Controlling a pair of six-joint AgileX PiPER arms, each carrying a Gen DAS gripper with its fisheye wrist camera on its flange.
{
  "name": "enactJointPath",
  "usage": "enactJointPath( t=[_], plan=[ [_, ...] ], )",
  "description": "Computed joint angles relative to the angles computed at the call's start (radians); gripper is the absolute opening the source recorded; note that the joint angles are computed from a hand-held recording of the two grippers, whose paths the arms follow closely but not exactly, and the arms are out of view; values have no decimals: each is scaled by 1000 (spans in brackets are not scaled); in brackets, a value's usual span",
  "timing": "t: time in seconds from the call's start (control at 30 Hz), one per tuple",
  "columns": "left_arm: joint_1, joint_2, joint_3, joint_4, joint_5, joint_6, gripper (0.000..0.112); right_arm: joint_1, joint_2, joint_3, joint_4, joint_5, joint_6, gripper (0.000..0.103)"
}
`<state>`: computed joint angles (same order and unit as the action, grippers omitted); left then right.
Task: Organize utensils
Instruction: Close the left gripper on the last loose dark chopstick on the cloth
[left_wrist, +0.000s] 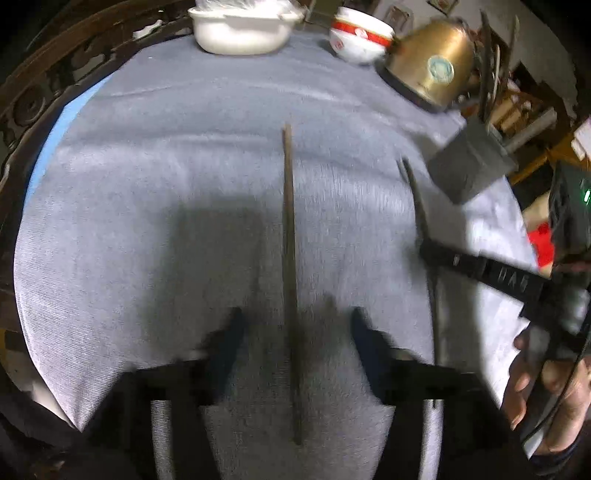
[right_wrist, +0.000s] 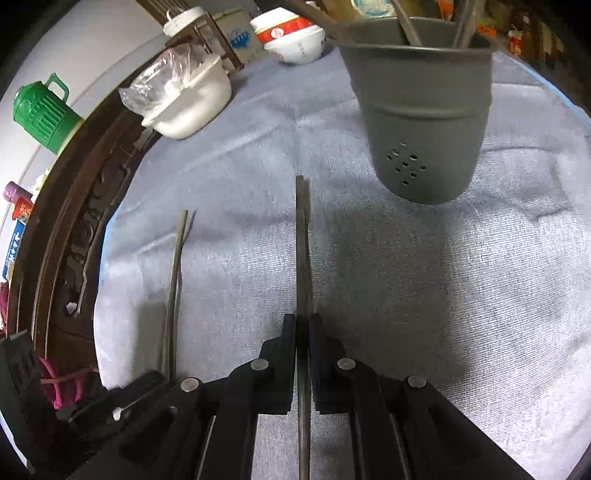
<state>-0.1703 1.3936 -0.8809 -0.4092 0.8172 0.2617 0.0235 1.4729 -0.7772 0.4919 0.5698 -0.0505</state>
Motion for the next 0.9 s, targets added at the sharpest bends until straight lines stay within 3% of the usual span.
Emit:
enactJointPath(
  t=[0.23,0.33,0.47,0.53,0.6,0.63,0.9],
  plan=[
    [31,91,-165,51,63,-2,64,-12,4,-96,-126,48,95,23],
    [-15,182,-257,104,70,-74,63,12,76,-187,-187,80,141,23],
    [-41,275,-350,166,135,-119,62,30,173,-274,-247,132,193,23],
    [-49,332,-413,188,198,-135,55,22,203,-295,-245,161,176,23],
    [-70,345,-428,230,210,-147,26,31,214,-322,-277,194,190,18],
    [-75,352,-439,254,236,-134,9,28,221,-338,-286,218,189,12],
    [66,367,-484,144,386,21,5,2,249,-401,-268,299,115,10]
  ],
)
